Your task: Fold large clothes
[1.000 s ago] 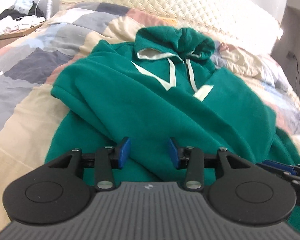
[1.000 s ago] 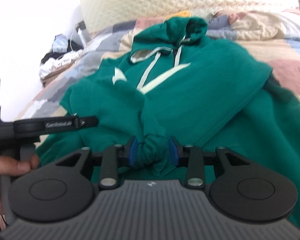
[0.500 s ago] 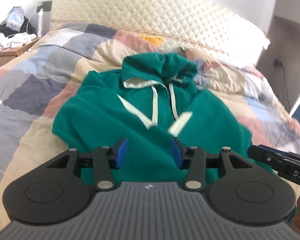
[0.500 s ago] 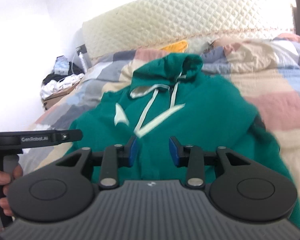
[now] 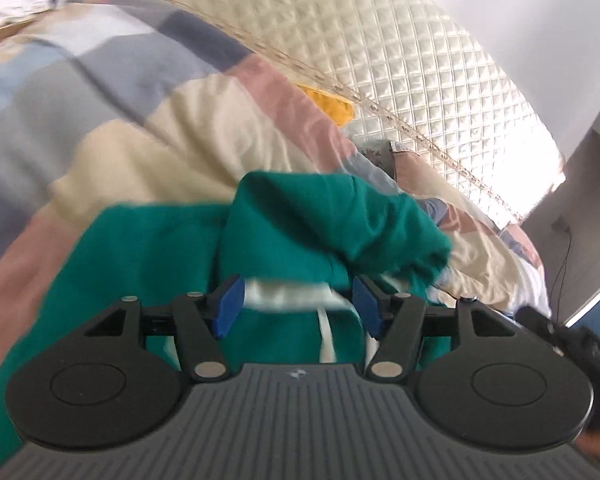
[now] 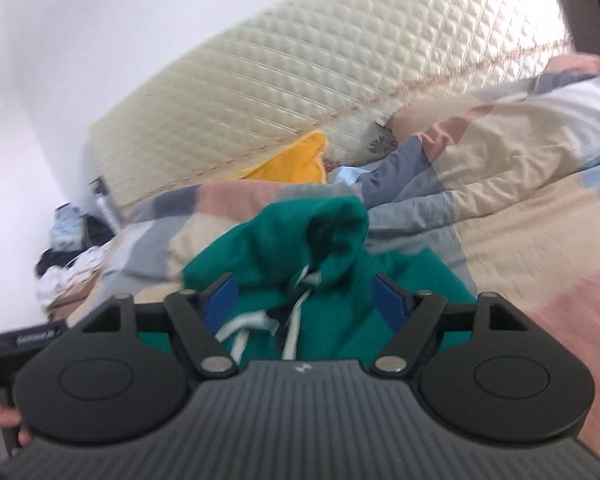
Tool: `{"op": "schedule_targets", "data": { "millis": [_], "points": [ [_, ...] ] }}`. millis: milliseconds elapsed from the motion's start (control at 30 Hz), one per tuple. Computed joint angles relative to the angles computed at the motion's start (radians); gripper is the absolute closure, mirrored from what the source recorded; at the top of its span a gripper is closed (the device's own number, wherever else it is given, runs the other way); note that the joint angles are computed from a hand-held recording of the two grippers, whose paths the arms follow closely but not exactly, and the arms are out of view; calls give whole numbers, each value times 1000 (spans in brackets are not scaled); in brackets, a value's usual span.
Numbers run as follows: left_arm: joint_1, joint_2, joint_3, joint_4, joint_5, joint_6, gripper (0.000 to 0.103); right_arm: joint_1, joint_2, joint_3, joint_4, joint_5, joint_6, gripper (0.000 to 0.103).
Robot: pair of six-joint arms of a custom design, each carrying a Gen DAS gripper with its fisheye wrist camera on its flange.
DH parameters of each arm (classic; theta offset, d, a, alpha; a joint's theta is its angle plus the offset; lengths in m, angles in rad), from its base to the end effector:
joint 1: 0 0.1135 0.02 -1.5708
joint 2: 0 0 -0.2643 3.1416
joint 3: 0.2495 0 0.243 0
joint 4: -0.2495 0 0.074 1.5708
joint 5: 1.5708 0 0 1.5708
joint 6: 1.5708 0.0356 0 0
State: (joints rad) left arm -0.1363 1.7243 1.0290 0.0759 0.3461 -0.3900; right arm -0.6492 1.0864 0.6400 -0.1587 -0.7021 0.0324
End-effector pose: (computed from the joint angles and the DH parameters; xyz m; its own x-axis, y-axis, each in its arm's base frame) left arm 0.3621 -0.0619 0.2075 -0.6846 -0.2671 -0.6782 0.1527 0.8573 -0.4917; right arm 0.1879 -0.1137 0.2423 -0.4516 0.3738 -0.8101 0.0531 0.9176 0.3938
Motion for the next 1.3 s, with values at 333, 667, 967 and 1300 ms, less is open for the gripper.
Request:
{"op": "schedule_targets", "data": {
  "millis": [333, 667, 967, 1300],
  "points": [
    [-3, 562, 609, -28, 21, 65, 37, 233, 710, 284, 558, 198, 323, 27],
    [-20, 684, 877, -302, -1, 117, 68, 275, 864, 499, 319, 120, 349, 45],
    [-11, 399, 700, -354, 14, 247, 91, 302, 632, 414, 176, 188, 205, 80],
    [52, -319, 220, -377, 116, 239, 91, 122, 2, 208, -92, -43, 142, 80]
  ]
}}
